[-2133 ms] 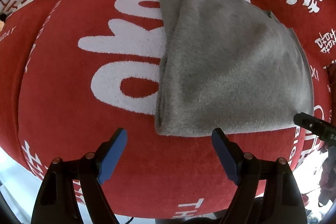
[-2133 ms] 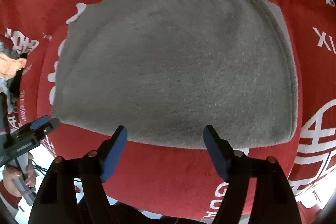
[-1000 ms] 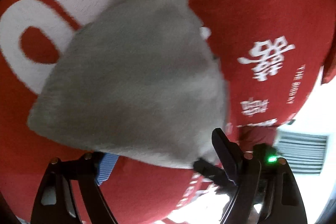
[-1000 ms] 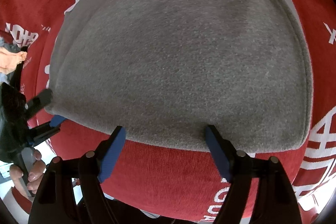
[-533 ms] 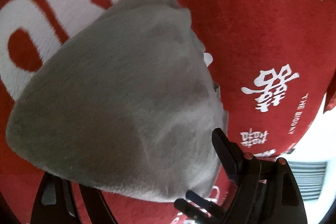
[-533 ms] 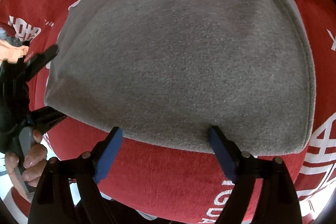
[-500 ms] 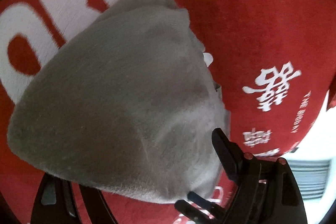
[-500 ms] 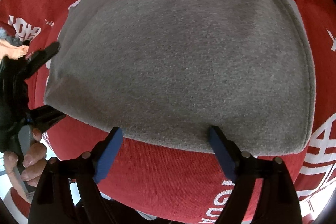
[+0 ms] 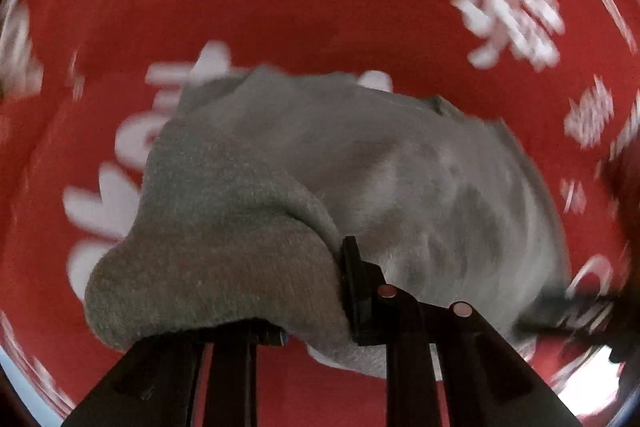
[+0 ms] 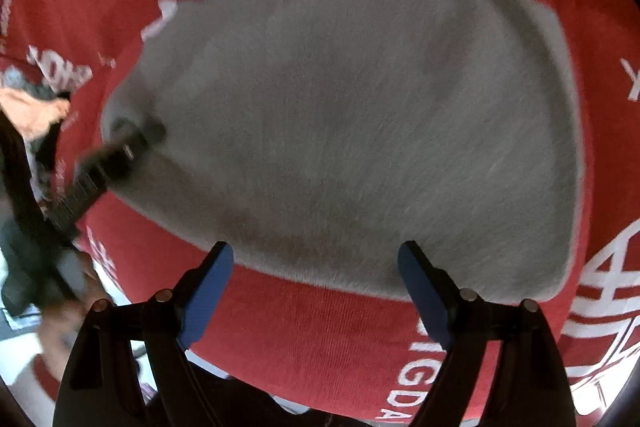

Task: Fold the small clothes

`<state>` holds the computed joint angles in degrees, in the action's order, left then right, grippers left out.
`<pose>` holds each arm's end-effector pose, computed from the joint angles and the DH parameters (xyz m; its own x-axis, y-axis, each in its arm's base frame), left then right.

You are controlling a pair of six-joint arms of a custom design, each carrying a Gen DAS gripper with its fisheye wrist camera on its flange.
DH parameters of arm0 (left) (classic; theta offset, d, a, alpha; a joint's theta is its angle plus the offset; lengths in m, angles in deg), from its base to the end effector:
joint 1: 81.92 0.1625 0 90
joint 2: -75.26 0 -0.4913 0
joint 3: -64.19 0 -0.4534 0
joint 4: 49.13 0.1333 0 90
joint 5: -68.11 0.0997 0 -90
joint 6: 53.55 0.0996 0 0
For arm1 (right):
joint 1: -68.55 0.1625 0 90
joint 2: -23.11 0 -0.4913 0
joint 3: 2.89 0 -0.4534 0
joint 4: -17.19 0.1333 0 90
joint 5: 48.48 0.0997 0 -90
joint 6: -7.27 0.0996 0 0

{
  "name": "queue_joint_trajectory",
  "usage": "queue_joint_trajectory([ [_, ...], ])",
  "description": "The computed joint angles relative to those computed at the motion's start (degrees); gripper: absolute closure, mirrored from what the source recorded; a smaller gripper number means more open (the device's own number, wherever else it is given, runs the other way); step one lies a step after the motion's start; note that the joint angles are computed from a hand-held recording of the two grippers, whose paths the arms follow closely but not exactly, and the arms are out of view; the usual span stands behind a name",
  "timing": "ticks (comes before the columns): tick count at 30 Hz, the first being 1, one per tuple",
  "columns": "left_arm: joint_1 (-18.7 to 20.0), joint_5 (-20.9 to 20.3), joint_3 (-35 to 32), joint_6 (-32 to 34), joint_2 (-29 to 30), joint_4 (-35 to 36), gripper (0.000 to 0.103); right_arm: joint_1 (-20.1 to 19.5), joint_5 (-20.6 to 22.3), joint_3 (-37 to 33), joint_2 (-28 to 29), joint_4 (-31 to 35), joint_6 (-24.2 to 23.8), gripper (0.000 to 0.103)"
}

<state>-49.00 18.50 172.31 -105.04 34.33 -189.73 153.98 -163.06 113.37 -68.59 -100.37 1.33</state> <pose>-0.4136 -0.5035 -0.0347 -0.7905 0.0531 -0.6101 0.2985 0.9033 -0.3082 0.0516 -0.5078 0.3799 -0.9081 -0.0094 0.4186 -0.0145 0.9999 -0.0091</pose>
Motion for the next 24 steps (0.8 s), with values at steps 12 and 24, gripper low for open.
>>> queue_joint_trajectory([
  [12,-3.4,6.4,0.0,24.8,2.1,1.5,0.081,8.4,8.7,-30.3,26.2,28.1,-1.3,0.016],
  [24,-3.1,3.5,5.6,21.9,-0.8,-3.1,0.081,14.6,0.0,-37.8,42.7,42.1,4.0,0.011],
])
